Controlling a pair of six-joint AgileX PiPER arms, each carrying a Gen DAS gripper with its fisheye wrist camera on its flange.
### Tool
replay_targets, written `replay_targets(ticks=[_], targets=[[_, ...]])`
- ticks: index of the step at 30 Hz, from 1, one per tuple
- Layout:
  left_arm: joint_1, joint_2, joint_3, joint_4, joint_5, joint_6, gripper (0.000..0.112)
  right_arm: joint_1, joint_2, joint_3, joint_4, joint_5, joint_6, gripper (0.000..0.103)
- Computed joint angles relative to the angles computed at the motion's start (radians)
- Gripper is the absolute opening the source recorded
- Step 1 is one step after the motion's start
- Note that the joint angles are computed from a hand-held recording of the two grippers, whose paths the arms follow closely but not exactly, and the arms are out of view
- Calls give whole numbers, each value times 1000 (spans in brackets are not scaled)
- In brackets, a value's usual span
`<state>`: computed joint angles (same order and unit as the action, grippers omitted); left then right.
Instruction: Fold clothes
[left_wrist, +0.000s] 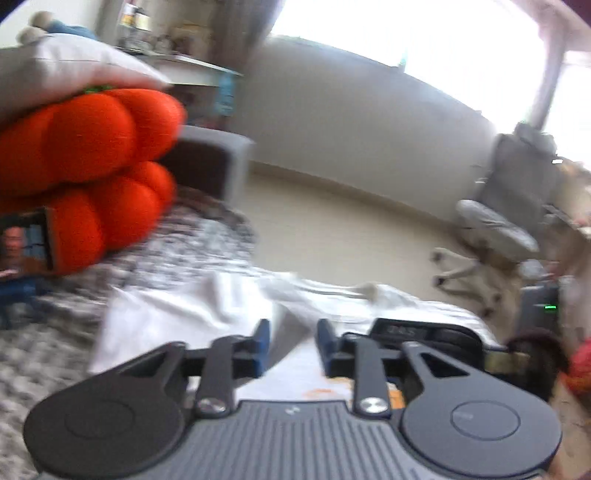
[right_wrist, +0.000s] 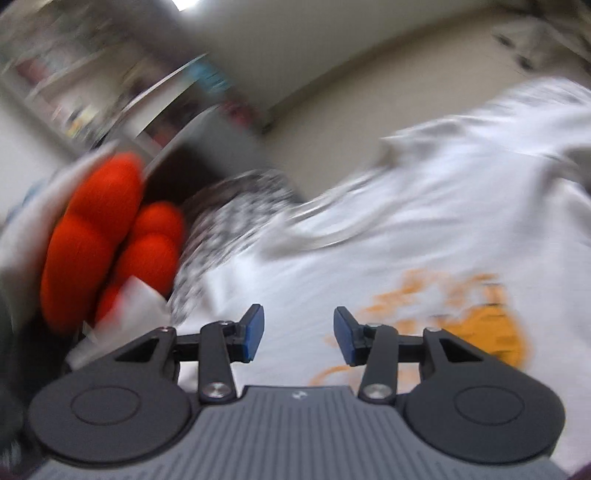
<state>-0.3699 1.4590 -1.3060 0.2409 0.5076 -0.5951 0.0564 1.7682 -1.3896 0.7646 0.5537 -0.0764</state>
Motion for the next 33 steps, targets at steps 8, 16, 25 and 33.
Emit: replay_targets(ticks=[8, 16, 25, 33], targets=[[201, -52, 20, -209, 18, -8, 33, -51, 9, -64, -14, 187, -3, 49], [289, 13, -42, -338, 37, -57, 35, 13, 55, -139, -118, 331, -14, 51], [283, 62, 53, -386, 40, 12, 35, 87, 47, -132, -255, 317, -91, 29], [225, 64, 85, -359, 18, 17, 37, 44, -21, -102, -170, 226, -185, 5]])
